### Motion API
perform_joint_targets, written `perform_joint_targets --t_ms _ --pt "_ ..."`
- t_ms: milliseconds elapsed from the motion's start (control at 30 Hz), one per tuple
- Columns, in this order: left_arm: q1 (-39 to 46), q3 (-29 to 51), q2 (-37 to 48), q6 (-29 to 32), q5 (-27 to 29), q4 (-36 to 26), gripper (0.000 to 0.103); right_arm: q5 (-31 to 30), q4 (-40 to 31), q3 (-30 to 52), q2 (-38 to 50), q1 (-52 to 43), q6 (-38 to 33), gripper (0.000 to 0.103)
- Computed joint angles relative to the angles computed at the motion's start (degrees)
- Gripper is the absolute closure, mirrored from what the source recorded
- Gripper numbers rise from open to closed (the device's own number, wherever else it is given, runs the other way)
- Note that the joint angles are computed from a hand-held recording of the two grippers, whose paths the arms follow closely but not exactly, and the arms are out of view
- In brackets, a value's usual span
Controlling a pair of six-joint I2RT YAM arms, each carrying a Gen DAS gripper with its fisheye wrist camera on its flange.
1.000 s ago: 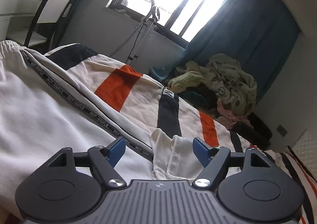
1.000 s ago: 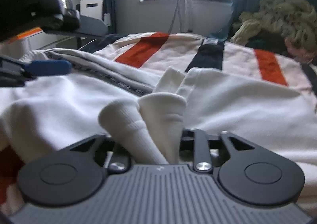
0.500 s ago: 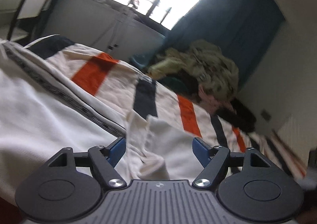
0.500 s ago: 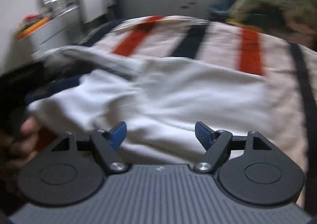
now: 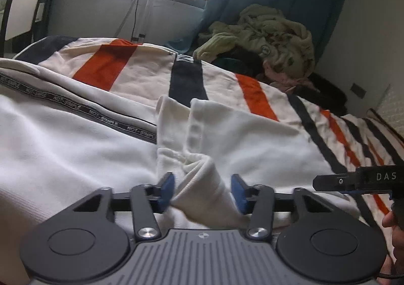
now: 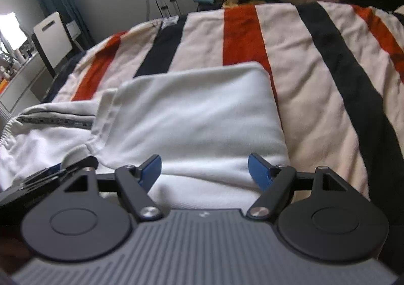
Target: Fold clothes
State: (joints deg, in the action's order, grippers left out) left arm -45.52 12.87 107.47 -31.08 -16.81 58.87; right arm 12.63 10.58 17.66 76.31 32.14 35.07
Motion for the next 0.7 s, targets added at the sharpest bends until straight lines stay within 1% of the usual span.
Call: perform_joint_targets --t_ms 67,100,167,300,333,367,400,500,567,633,700 --pt "0.05 -0.65 -0.86 -0.53 -0.17 0.09 0.070 1.51 -0.27 0.49 1.19 1.08 -0.11 0.026" --pt "0.21 -1.36 -1.88 -0.97 0.24 0.28 0.072 2.38 -0.32 0.64 1.56 1.73 -0.17 0.026" --pt "-0.69 -2.39 -6.43 -2.23 -0.53 -2.84 0.078 3.67 -0.05 0.76 2.32 2.66 -0.37 0.026" --pt "-3.41 -6.80 -18.09 -8.31 -0.30 -6.60 0.079 5.23 0.64 0.88 3.70 3.45 -0.28 0.026" --pt "-4.17 -7.04 -20.18 -9.33 -0.70 -8.79 0.079 5.43 0.89 0.79 3.79 3.45 -0.12 0.026" --pt "-5.00 -7.10 -21.91 -10.32 -1.27 -11.07 0.079 5.56 1.07 0.70 3.79 3.38 -0.10 0.026" --pt "-5.78 -6.57 -21.80 -11.10 -2.14 -13.16 0.079 5.60 1.18 0.68 3.89 3.31 -0.26 0.026" --pt "-5.43 -3.79 -16.86 -12.32 -1.56 -17.03 0.079 6.36 1.58 0.25 4.53 4.07 -0.89 0.026" --pt "-4.66 -2.55 -13.96 -11.42 -0.74 -16.93 0.077 7.70 1.42 0.42 5.36 5.13 -0.84 0.026" --pt "-5.05 -2.09 -14.20 -10.29 -1.61 -17.67 0.074 8.83 0.78 1.38 6.53 5.84 -0.99 0.026" --pt "-5.18 -2.41 -15.92 -9.94 -1.97 -18.76 0.061 9.58 0.32 2.12 7.39 6.26 -0.83 0.024"
